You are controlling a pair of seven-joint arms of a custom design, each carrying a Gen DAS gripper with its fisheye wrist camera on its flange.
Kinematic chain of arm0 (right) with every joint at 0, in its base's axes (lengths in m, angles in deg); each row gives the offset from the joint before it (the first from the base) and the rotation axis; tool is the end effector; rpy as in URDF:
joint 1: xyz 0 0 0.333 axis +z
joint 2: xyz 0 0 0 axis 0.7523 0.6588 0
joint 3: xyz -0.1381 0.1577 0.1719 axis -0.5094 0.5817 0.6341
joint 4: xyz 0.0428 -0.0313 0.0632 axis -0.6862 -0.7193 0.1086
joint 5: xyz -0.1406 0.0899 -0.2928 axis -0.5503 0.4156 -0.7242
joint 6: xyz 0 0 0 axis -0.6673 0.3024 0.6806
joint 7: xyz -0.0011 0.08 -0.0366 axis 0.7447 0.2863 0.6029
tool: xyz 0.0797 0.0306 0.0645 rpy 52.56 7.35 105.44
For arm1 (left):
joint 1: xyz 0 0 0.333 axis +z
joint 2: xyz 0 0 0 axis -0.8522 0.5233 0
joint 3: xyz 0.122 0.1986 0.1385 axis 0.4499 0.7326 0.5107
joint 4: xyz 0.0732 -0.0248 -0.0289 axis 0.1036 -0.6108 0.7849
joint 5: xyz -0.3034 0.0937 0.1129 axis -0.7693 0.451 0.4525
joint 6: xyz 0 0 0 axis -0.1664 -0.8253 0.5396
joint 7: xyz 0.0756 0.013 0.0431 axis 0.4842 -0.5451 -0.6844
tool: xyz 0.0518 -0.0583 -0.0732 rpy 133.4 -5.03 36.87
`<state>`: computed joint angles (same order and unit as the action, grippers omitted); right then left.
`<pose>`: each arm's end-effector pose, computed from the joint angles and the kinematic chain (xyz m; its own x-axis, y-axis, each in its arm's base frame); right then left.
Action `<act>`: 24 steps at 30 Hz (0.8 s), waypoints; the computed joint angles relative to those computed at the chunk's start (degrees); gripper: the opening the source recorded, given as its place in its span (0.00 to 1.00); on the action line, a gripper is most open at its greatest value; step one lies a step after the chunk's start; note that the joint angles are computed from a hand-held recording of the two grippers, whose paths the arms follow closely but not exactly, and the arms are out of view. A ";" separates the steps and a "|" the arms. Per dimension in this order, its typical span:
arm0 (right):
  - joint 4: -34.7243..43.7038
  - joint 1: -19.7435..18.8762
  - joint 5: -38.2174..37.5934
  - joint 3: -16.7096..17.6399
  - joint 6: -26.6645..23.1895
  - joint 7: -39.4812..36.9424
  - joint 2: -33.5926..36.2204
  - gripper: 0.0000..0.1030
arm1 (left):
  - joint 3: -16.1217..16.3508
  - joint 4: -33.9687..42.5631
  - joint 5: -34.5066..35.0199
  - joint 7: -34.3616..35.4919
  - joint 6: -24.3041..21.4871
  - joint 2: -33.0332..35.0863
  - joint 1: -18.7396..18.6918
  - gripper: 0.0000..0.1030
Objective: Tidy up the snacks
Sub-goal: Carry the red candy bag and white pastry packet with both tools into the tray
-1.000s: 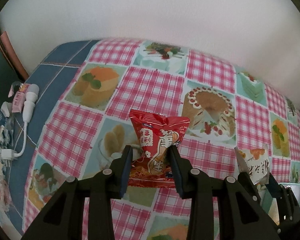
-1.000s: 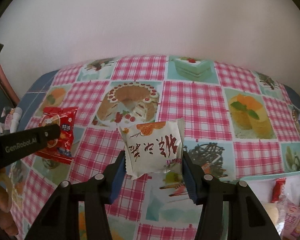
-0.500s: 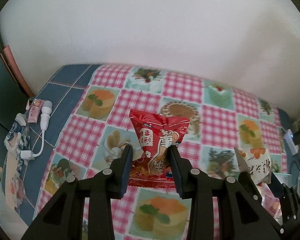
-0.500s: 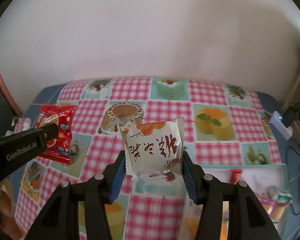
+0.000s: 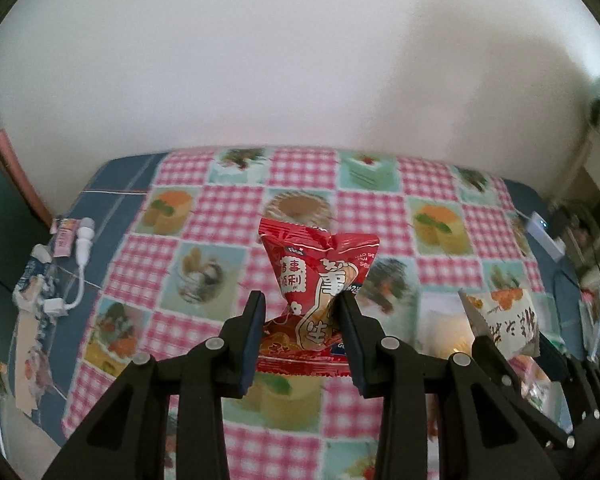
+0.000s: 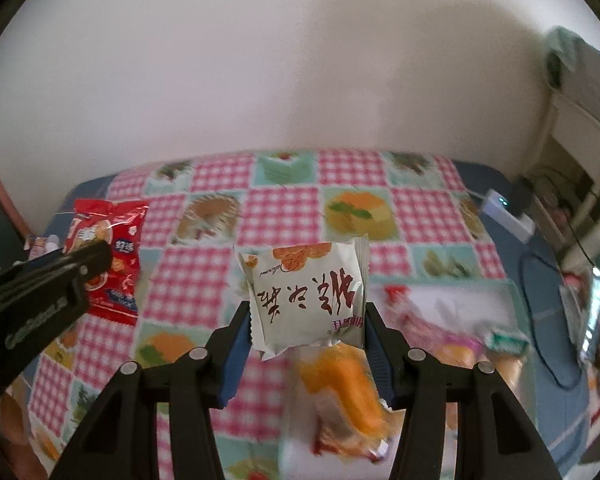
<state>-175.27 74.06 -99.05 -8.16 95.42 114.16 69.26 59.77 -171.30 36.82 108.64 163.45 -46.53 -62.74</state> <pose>0.5728 0.2672 0.4987 -0.0901 -0.9958 -0.0147 -0.7804 0.0797 -0.6202 0.6012 -0.1050 0.5292 -0.0033 -0.9999 -0.0133 -0.8067 0.0105 -0.5909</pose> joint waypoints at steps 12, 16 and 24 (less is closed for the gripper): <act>-19.79 -7.17 1.42 1.03 -2.46 7.07 -14.88 0.54 | -4.76 -7.04 -8.11 10.04 0.06 -3.55 -3.72 0.38; -23.41 -9.48 3.39 1.64 -3.25 6.82 -17.44 0.55 | -5.78 -7.75 -11.13 13.18 -0.26 -3.53 -5.10 0.38; -28.02 -13.14 8.42 1.57 -4.09 4.35 -19.64 0.55 | -6.98 -6.92 -14.66 15.53 -1.20 -1.45 -7.66 0.38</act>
<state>-203.30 60.92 -90.63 -6.60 91.33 118.51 49.62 52.79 -178.22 22.17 124.18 162.25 -47.98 -70.40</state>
